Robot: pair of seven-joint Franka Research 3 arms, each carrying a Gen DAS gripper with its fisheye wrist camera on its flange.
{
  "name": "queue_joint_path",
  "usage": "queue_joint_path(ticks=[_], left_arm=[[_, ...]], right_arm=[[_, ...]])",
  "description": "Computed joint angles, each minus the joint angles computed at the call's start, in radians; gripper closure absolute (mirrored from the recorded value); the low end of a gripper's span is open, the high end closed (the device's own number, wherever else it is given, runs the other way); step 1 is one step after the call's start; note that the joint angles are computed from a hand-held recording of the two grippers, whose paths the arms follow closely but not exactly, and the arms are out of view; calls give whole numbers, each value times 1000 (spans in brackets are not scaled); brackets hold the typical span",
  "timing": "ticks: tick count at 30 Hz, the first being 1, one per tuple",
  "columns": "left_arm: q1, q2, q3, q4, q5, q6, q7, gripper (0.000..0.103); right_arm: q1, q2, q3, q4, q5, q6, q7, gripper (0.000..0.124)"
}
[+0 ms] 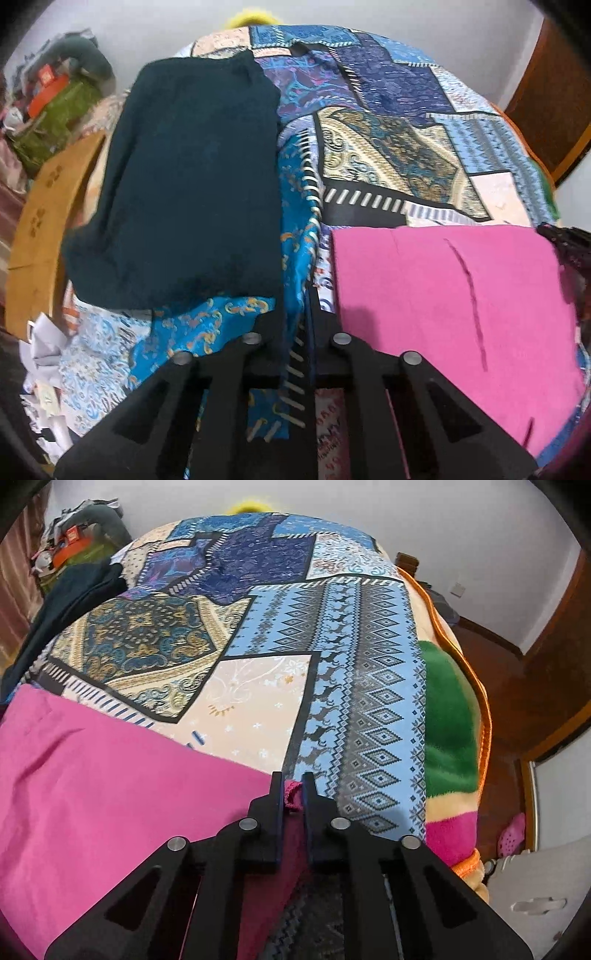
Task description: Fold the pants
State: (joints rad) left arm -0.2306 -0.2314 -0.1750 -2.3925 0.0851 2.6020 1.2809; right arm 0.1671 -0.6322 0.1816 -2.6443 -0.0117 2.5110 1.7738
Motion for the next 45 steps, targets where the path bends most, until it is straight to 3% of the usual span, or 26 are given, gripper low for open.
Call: queue_joint_path(ticks=[3, 5, 7, 12, 14, 17, 19, 21, 23, 27, 33, 36, 40, 43, 45], left_arm=[[-34, -4, 36, 10, -124, -3, 84, 77], [-41, 9, 41, 31, -175, -11, 114, 77], [-41, 22, 33, 47, -188, -10, 134, 76], [-33, 107, 6, 123, -191, -58, 153, 64], [-21, 141, -5, 147, -171, -67, 134, 63], [-13, 175, -8, 178, -242, -77, 178, 63], [-6, 180, -14, 187, -246, -82, 197, 67], [3, 171, -25, 176, -163, -58, 145, 92], [6, 159, -26, 160, -137, -39, 129, 95], [13, 122, -35, 109, -39, 3, 46, 97], [10, 97, -36, 79, 57, 2, -18, 96], [-1, 73, -28, 75, 40, -17, 3, 96], [5, 11, -32, 47, 86, 11, -20, 95], [-18, -11, -19, 52, 68, 17, 25, 82], [-43, -13, -3, 63, 14, 29, 76, 56]], right_arm=[[3, -34, -2, -5, 4, -19, 2, 98], [7, -54, -5, -15, 17, -8, 9, 85], [16, -73, -19, -23, 44, -3, 11, 82], [23, -64, -23, -21, 80, -19, 5, 82], [24, -57, -25, -28, 88, -17, 3, 82], [28, -57, -30, -49, 108, 8, 9, 82], [32, -58, -36, -53, 120, 18, 3, 83], [44, -55, -49, -57, 138, 29, -13, 95], [37, -56, -41, -62, 137, 38, -14, 111], [26, -49, -28, -67, 128, 59, -15, 116], [-15, -21, 37, -41, 44, 43, 50, 115], [-9, -35, 25, -21, 25, 1, 56, 113], [-10, -106, 33, -35, 16, 54, 108, 85], [34, -113, 18, -15, 55, 93, 99, 80], [74, -89, 10, 14, 88, 103, 75, 75]])
